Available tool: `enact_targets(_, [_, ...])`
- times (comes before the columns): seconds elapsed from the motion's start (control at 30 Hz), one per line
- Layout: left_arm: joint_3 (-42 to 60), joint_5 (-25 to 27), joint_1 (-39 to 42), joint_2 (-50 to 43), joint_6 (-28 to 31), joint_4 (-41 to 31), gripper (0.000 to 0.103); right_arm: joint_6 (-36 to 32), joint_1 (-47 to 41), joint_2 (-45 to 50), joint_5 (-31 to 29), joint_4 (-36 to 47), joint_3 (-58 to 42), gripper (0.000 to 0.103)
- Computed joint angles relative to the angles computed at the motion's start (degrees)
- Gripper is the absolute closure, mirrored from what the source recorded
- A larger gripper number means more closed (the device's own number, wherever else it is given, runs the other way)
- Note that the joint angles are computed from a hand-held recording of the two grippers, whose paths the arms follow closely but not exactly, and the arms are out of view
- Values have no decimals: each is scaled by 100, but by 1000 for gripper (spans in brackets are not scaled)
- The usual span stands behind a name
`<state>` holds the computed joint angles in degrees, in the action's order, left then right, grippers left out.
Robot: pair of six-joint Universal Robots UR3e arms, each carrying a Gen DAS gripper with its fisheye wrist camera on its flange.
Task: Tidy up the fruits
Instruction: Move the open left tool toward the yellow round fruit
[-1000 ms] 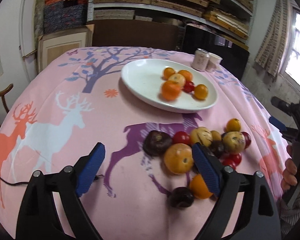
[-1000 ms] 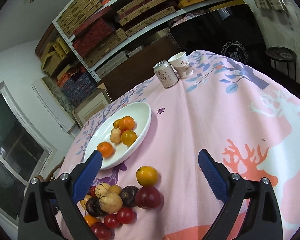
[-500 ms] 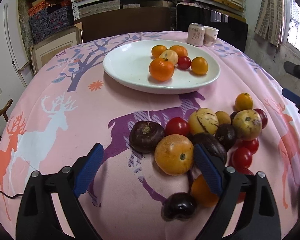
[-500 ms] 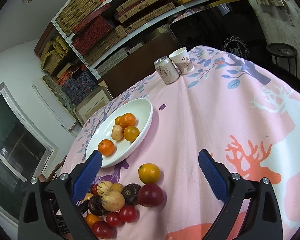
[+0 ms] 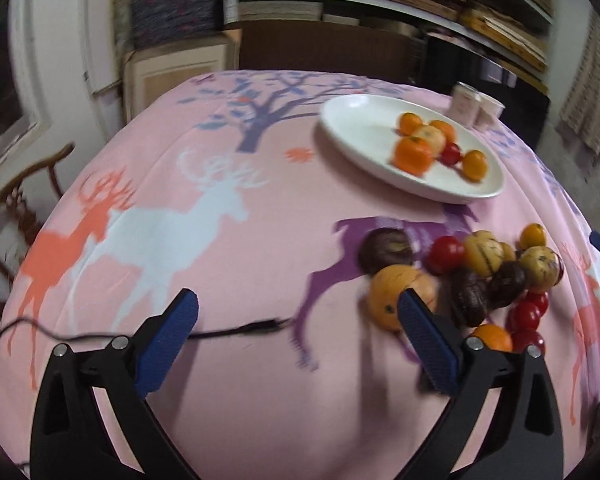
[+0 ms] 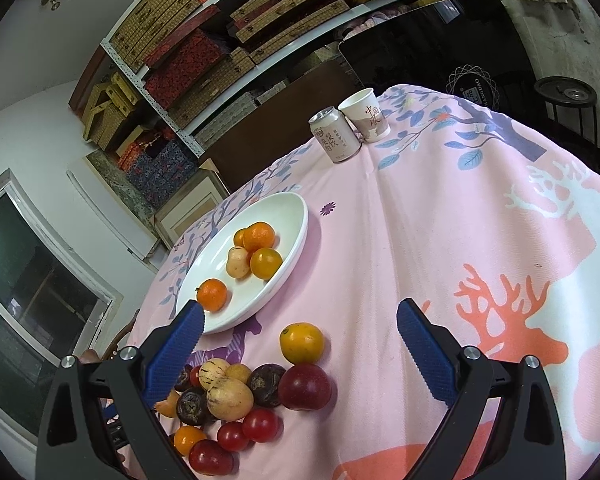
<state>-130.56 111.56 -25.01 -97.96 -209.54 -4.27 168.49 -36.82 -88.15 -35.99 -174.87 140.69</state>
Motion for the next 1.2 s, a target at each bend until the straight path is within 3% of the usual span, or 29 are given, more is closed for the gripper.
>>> enact_targets(0.1, [-458, -206, 139, 265, 27, 438, 5, -75, 6, -60, 45, 55, 22, 5])
enact_targets(0.33, [527, 693, -828, -551, 436, 17, 5, -165, -6, -150, 71, 102, 70, 5])
enact_targets(0.43, [742, 750, -999, -743, 590, -93, 5, -213, -31, -180, 118, 200, 62, 5])
enact_targets(0.6, [611, 1084, -959, -555, 199, -288, 5, -219, 101, -142, -12, 338, -55, 5])
enact_targets(0.77, [-444, 288, -259, 325, -89, 291, 5, -312, 55, -212, 69, 372, 10, 5])
enact_targets(1.0, [24, 686, -952, -176, 354, 222, 5, -407, 19, -316, 138, 451, 68, 5])
enact_targets(1.2, [122, -45, -720, -240, 689, 134, 8, -366, 40, -365, 88, 514, 70, 5])
